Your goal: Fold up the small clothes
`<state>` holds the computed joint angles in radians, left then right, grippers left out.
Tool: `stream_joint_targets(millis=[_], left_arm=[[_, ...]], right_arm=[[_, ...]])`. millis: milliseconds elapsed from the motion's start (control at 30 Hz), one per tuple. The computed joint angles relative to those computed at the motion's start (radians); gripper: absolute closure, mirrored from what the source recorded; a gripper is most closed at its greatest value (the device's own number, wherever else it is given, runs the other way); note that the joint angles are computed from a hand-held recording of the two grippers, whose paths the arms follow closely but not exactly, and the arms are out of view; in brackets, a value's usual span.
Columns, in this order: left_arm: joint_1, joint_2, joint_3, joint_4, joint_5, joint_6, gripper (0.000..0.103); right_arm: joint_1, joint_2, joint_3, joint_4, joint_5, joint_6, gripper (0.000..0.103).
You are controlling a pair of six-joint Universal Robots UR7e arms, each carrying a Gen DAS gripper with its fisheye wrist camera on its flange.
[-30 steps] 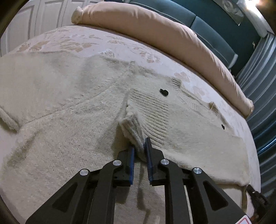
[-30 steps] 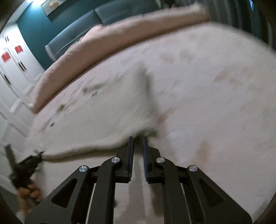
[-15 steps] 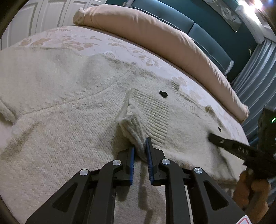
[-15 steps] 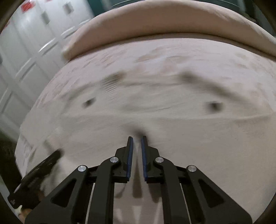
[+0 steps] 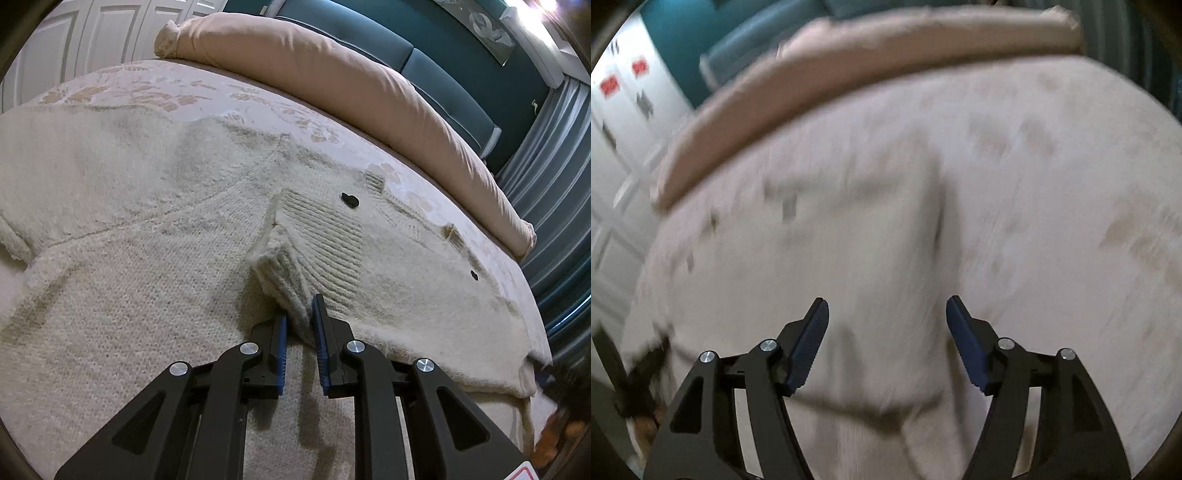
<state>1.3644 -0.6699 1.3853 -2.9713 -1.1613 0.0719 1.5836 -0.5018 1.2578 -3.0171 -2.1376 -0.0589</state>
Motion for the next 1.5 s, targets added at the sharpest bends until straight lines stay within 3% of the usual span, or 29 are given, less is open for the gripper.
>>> stream_joint_targets(millis=[33, 67, 167, 200, 267, 300, 367, 467, 567, 633, 700, 800, 900, 967, 1033, 1100, 1167, 1267, 1400, 1500], left_arm=[[-0.002, 0.001, -0.001, 0.001, 0.007, 0.001, 0.087], [-0.005, 0.001, 0.0, 0.0, 0.015, 0.003, 0.087], [-0.011, 0.006, -0.002, -0.003, 0.035, 0.012, 0.086], [-0.012, 0.008, -0.003, -0.005, 0.041, 0.016, 0.086], [-0.015, 0.011, -0.005, -0.006, 0.05, 0.024, 0.085], [-0.017, 0.013, -0.006, -0.006, 0.057, 0.03, 0.085], [-0.019, 0.015, -0.008, -0.006, 0.065, 0.034, 0.085], [-0.019, 0.016, -0.008, -0.009, 0.065, 0.036, 0.085], [-0.019, 0.016, -0.009, -0.007, 0.067, 0.037, 0.085], [-0.02, 0.017, -0.01, -0.007, 0.07, 0.038, 0.085], [-0.02, 0.017, -0.01, -0.006, 0.07, 0.038, 0.085], [-0.017, 0.014, -0.009, -0.004, 0.059, 0.032, 0.085], [-0.006, -0.001, -0.01, 0.017, 0.013, -0.002, 0.085], [0.006, -0.033, -0.001, 0.05, -0.036, -0.061, 0.077], [0.0, -0.081, 0.04, 0.027, 0.019, -0.113, 0.046], [0.008, -0.147, 0.092, -0.048, 0.066, -0.125, 0.031], [0.035, -0.196, 0.092, -0.052, 0.072, -0.113, 0.03], [0.088, -0.233, 0.011, 0.032, 0.162, -0.098, 0.029], [0.18, -0.2, -0.235, 0.186, 0.32, -0.131, 0.029], [0.242, -0.152, -0.423, 0.308, 0.331, -0.227, 0.029]], right_arm=[[0.002, 0.012, -0.001, 0.003, -0.02, -0.024, 0.06], [0.008, 0.018, 0.001, -0.029, -0.025, -0.047, 0.082], [0.002, -0.052, 0.106, -0.2, 0.078, -0.018, 0.087], [-0.003, -0.054, 0.111, -0.218, 0.066, -0.017, 0.087], [-0.026, -0.038, 0.087, -0.128, 0.006, 0.016, 0.086], [-0.038, -0.035, 0.083, -0.099, 0.027, 0.025, 0.085], [-0.013, -0.039, 0.07, -0.093, -0.008, 0.021, 0.08], [0.055, -0.021, 0.077, -0.271, -0.124, -0.024, 0.079], [0.079, -0.006, 0.077, -0.336, -0.086, -0.081, 0.079], [0.081, 0.025, 0.036, -0.212, -0.065, -0.112, 0.083], [0.063, 0.084, -0.032, -0.102, -0.146, -0.115, 0.083], [0.078, 0.09, -0.022, -0.155, -0.17, -0.096, 0.081], [0.104, 0.062, 0.057, -0.275, -0.137, -0.08, 0.076], [0.11, 0.078, 0.07, -0.296, -0.155, -0.071, 0.075], [0.103, 0.075, 0.107, -0.269, -0.161, -0.037, 0.075], [0.104, 0.097, 0.12, -0.321, -0.18, -0.089, 0.073], [0.117, 0.116, 0.112, -0.353, -0.212, -0.137, 0.07], [0.117, 0.138, 0.086, -0.359, -0.235, -0.163, 0.067], [0.108, 0.136, 0.097, -0.384, -0.207, -0.157, 0.066], [0.106, 0.13, 0.111, -0.392, -0.198, -0.147, 0.065]])
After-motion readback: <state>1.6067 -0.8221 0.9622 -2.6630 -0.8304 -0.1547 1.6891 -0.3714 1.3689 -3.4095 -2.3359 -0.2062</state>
